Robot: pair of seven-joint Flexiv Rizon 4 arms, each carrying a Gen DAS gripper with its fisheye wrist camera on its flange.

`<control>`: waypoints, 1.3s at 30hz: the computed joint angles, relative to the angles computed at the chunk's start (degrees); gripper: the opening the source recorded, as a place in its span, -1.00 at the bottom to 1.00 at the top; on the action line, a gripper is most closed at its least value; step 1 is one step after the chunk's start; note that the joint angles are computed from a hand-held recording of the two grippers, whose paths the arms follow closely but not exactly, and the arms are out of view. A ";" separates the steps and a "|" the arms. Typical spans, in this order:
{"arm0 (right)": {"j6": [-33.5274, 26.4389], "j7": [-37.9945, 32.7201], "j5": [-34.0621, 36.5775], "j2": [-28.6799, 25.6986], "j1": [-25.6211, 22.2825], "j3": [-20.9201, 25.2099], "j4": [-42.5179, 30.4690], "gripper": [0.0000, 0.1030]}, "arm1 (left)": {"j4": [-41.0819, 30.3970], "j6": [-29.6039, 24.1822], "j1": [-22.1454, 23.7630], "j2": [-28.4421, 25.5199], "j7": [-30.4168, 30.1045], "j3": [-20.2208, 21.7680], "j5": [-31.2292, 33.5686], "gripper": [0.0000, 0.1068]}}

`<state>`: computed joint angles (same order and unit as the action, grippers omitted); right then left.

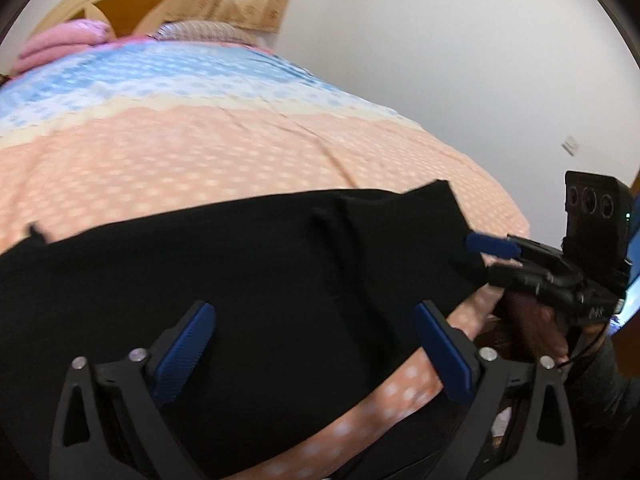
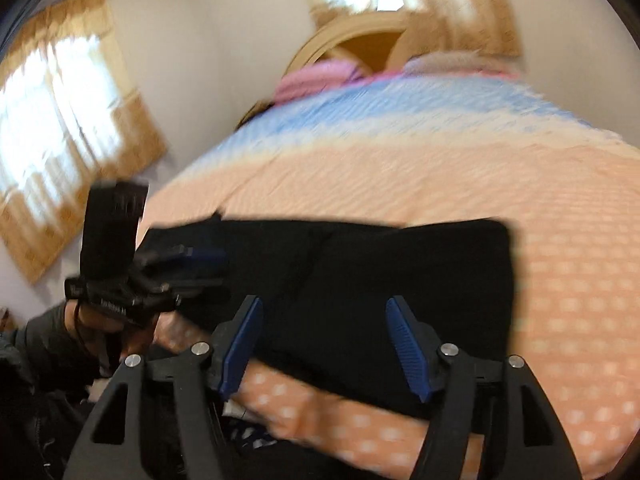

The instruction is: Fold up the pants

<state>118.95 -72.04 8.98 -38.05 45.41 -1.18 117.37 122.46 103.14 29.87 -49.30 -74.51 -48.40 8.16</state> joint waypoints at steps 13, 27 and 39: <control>6.17 5.02 6.65 -3.02 -1.62 0.01 -0.47 0.28 | -6.63 -7.58 -6.52 -2.40 4.28 -0.55 -7.12 -0.76; 10.74 1.12 11.81 -3.53 -0.06 0.14 -0.78 0.28 | 0.42 -3.66 5.81 0.15 0.66 -6.99 -3.60 -0.76; 3.64 -3.34 0.93 -4.28 -0.59 3.13 -1.75 0.31 | 0.69 -1.68 6.22 -2.38 -2.61 -2.63 -2.63 -0.76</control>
<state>122.59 -75.38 9.91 -42.33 44.82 1.95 115.62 123.15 101.46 36.09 -51.68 -77.12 -51.03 5.53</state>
